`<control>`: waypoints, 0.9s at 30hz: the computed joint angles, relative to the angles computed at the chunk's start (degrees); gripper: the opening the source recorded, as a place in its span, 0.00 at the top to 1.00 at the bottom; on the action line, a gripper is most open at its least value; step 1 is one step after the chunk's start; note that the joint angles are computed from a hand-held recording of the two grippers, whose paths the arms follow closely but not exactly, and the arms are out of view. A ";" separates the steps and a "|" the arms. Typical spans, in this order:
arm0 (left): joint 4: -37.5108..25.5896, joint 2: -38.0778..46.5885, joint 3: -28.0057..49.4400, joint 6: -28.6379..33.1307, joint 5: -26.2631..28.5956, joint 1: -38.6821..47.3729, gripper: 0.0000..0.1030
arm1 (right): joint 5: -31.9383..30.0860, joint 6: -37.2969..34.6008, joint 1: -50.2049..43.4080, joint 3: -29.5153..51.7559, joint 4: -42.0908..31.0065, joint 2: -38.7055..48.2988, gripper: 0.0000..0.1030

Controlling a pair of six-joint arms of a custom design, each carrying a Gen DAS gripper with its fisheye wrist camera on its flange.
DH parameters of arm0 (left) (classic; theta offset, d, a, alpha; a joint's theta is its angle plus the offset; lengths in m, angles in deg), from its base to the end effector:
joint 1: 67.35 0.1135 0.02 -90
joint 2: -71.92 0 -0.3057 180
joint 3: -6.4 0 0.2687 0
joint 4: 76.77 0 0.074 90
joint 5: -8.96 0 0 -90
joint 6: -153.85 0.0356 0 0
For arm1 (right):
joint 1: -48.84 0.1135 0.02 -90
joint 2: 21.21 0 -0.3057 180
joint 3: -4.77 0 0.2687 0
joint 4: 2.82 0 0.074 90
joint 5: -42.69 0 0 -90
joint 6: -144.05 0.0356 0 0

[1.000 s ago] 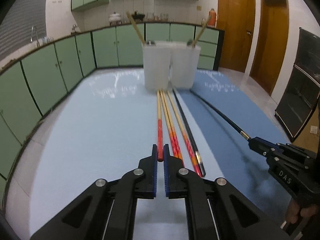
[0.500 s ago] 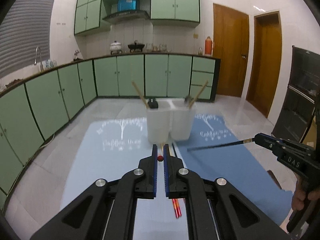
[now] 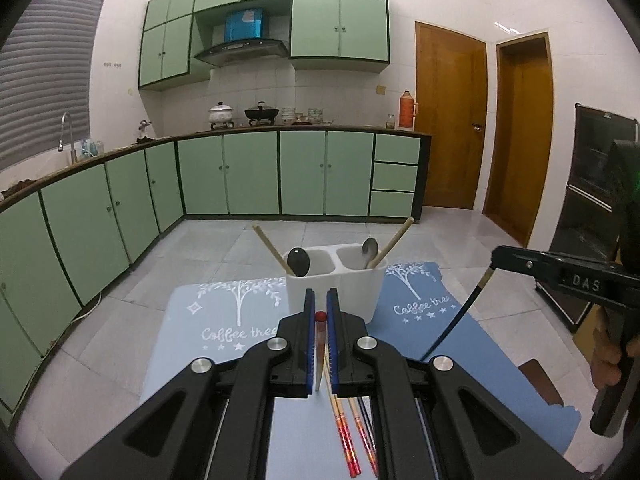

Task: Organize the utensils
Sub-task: 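Lift both held chopsticks and carry them over the white holder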

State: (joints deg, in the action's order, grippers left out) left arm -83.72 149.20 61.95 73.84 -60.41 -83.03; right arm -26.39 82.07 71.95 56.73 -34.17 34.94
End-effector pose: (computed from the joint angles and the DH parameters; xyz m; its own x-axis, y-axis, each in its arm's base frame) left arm 0.2820 -0.0922 0.2607 -0.3595 0.2696 -0.8933 0.6223 0.7826 -0.0143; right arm 0.1935 0.0688 0.2854 -0.5187 0.2558 -0.8158 0.1634 0.9663 0.1990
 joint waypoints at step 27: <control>1.91 5.23 20.08 -4.64 0.79 -3.58 0.95 | -7.45 -15.80 -12.29 23.17 1.01 9.59 0.95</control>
